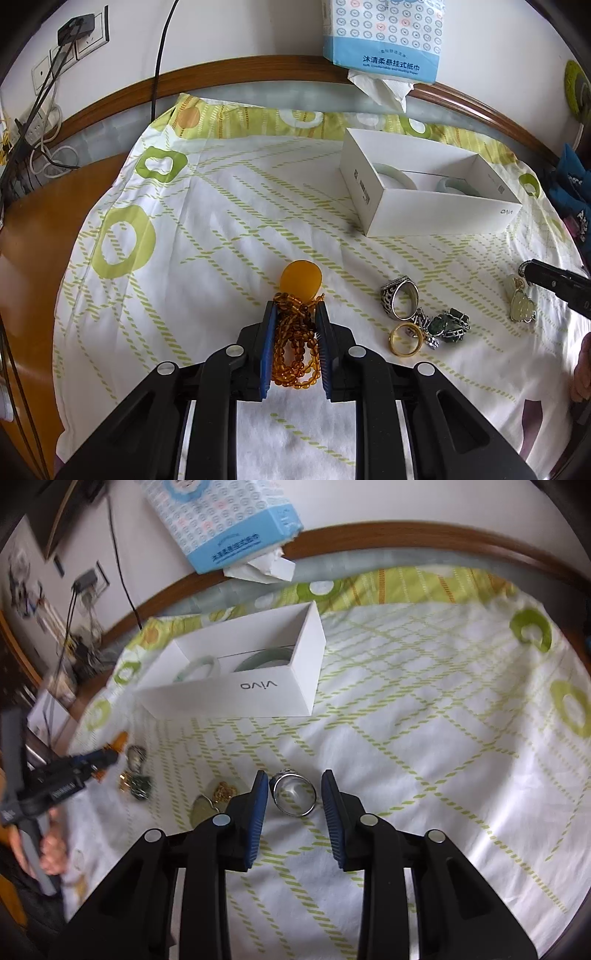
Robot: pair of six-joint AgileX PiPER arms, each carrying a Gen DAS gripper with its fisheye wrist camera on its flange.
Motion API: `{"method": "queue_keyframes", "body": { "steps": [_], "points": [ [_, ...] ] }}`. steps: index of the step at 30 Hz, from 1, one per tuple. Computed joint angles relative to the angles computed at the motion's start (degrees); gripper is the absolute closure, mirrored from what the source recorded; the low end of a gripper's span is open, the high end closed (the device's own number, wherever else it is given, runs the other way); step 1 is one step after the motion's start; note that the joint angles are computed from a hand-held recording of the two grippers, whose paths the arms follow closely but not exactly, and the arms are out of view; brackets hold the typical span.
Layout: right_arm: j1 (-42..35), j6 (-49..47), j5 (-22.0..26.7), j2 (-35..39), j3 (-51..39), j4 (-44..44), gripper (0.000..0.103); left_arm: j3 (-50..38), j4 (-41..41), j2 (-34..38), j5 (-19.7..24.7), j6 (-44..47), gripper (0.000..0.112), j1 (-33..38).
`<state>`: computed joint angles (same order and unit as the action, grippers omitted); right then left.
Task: Organize jewelry
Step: 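Carry the necklace and ring into the box and open both tools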
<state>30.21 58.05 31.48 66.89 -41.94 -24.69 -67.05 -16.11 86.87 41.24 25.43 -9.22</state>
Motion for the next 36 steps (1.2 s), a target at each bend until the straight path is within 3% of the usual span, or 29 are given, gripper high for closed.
{"method": "queue_keyframes", "body": {
  "steps": [2,5,16,22,27,32,36],
  "points": [
    [1.62,3.15,0.7,-0.02,0.19,-3.37,0.078,0.45,-0.44,-0.3,-0.45,0.74,0.092,0.03],
    [-0.96,-0.73,-3.02,-2.12,1.89,0.74,0.078,0.55,-5.81,-0.56,0.53,5.45,0.092,1.85],
    [-4.62,-4.27,-7.07,-5.74,3.68,5.61,0.078,0.34,-16.91,-1.89,3.14,12.63,0.092,5.94],
    [-8.31,-12.47,-9.55,-7.02,1.91,14.49,0.078,-8.01,-11.04,-0.27,4.78,4.11,0.092,1.32],
    [-9.98,-22.83,-7.35,-0.24,-9.31,22.23,0.078,-16.35,-4.82,3.61,4.54,-4.35,0.092,-5.94],
    [-8.55,-20.07,-3.24,11.48,-19.64,16.61,0.078,-22.97,4.36,10.33,3.09,-13.97,0.092,-12.86],
    [-9.21,-19.17,-2.04,16.49,-21.79,14.53,0.078,-25.38,6.64,14.82,2.95,-16.2,0.092,-14.01]
  ]
}}
